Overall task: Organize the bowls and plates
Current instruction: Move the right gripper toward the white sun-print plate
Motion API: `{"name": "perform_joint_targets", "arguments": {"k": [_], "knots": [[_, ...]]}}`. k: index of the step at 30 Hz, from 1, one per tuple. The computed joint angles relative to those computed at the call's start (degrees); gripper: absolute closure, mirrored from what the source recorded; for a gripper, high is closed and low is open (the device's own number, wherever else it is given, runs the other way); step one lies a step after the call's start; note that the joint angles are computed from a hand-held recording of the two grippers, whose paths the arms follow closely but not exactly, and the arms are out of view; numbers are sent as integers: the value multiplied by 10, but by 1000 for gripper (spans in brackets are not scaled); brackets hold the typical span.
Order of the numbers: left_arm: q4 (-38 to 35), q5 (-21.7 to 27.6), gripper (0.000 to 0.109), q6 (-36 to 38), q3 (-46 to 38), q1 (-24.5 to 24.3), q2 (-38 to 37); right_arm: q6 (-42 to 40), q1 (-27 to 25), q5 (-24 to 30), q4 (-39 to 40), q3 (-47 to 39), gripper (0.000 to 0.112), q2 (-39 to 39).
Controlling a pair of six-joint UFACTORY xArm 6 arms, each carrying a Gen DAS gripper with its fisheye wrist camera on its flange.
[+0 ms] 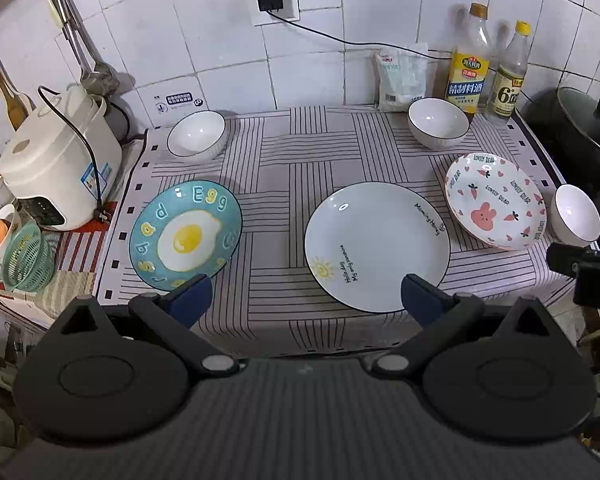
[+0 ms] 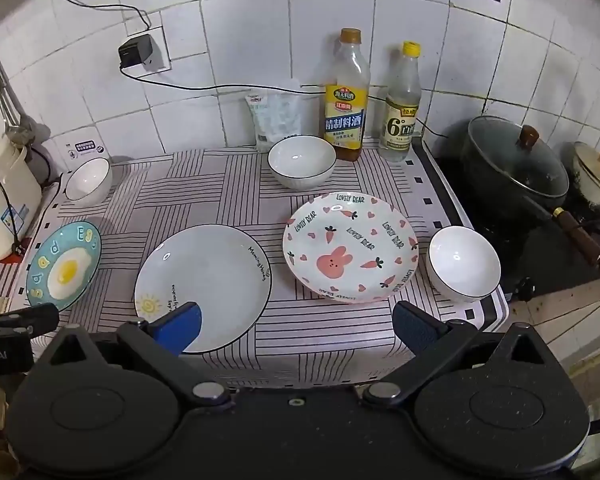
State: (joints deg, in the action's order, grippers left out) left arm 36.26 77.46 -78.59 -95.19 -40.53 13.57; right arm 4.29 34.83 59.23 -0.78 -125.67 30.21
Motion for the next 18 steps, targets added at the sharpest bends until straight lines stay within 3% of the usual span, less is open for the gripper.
{"name": "perform_joint_targets", "arguments": {"k": [18], "knots": [[8,-13,6,-26,1,1,-1,-16,-13,-16,-28,7,9,-1]]}}
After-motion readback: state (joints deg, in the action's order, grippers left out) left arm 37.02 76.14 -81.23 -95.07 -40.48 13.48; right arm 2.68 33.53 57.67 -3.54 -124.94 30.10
